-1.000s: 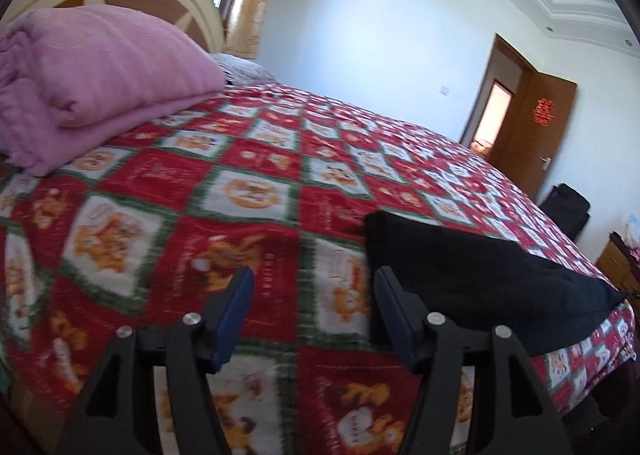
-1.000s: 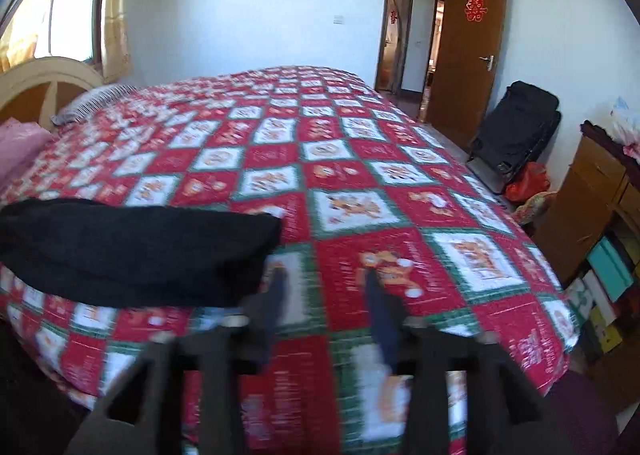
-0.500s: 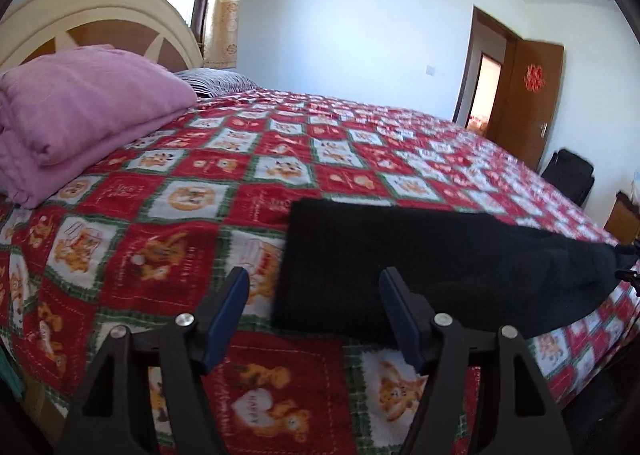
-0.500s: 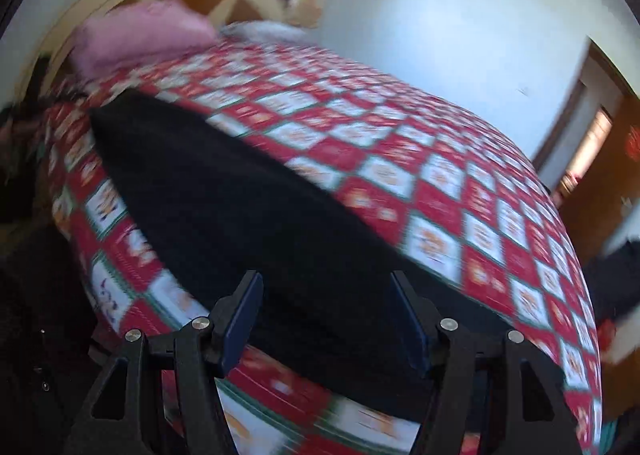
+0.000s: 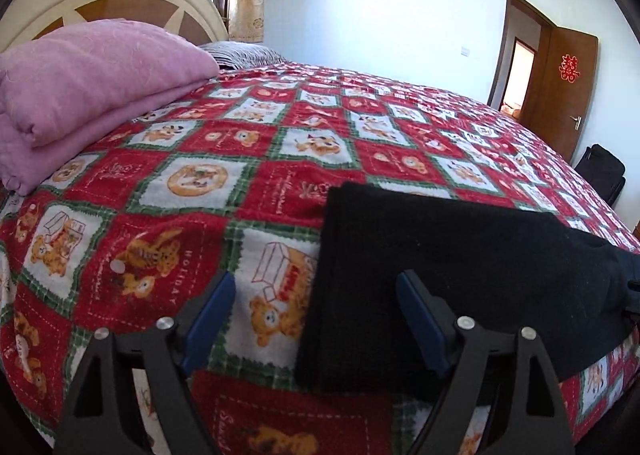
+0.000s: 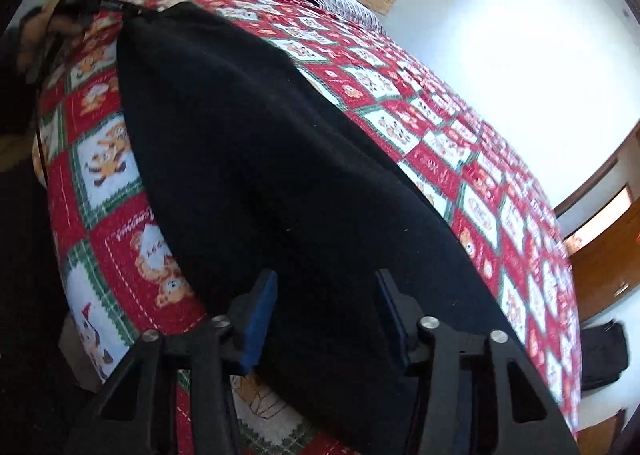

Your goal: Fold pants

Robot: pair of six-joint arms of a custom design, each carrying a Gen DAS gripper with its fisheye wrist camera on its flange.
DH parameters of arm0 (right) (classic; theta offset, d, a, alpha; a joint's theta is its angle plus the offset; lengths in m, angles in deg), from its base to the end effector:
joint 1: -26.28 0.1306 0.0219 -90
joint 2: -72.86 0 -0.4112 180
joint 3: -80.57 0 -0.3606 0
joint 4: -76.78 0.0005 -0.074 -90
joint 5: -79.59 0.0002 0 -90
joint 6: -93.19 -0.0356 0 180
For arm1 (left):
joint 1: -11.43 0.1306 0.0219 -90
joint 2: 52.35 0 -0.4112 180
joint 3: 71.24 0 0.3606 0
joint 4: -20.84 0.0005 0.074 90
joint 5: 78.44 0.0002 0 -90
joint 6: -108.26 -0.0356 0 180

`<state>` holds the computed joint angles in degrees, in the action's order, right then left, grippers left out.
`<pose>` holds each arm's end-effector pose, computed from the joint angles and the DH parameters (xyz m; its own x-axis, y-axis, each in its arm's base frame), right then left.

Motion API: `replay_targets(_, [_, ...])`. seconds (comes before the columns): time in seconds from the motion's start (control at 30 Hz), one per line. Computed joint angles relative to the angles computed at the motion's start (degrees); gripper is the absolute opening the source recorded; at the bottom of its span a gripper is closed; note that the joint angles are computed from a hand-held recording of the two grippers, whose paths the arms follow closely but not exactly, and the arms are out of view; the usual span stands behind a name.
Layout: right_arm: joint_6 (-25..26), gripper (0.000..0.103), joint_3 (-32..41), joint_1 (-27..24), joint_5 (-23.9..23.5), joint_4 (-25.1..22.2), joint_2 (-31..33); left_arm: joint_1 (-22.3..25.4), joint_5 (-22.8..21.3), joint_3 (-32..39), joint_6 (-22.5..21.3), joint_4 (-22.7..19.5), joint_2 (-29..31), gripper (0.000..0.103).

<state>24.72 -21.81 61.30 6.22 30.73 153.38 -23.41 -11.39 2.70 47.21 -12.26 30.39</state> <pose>0.3216 0.2123 0.4363 -0.4292 -0.7301 -0.5317 -0.5950 0.6715 -0.4418 0.3406 -0.2208 0.4119 -0.6190 -0.1122 -0.7774 -0.0134 0.9911 -0.1324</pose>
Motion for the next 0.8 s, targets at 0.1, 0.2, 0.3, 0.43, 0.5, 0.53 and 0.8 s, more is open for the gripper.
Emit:
replay_targets(0.1, [0.8, 0.040, -0.1, -0.1, 1.6, -0.1, -0.2, 0.7, 0.8, -0.6, 1.5, 0.9, 0.0, 0.094])
replay_targets(0.2, [2.3, 0.038, -0.9, 0.1, 3.6, 1.7, 0.5, 0.9, 1.0, -1.1, 2.1, 2.1, 0.0, 0.096])
replay_targets(0.3, [2.7, 0.004, -0.8, 1.2, 4.8, 2.3, 0.3, 0.9, 0.9, -0.6, 2.4, 1.4, 0.4, 0.097])
replay_targets(0.43, [3.1, 0.003, 0.1, 2.6, 4.7, 1.1, -3.0, 1.4, 1.7, -0.6, 2.1, 1.6, 0.4, 0.099])
replay_targets(0.5, [2.7, 0.003, 0.5, 2.9, 4.5, -0.6, -4.5, 1.4, 1.6, -0.7, 2.0, 1.9, 0.4, 0.100])
replay_targets(0.53, [2.4, 0.003, 0.5, 3.0, 4.5, -1.4, -5.0, 1.4, 1.5, -0.9, 2.0, 2.3, 0.4, 0.100])
replay_targets(0.8, [5.3, 0.003, -5.5, 3.5, 4.8, -0.2, -3.7, 1.7, 2.2, -1.4, 1.5, 3.2, 0.1, 0.101])
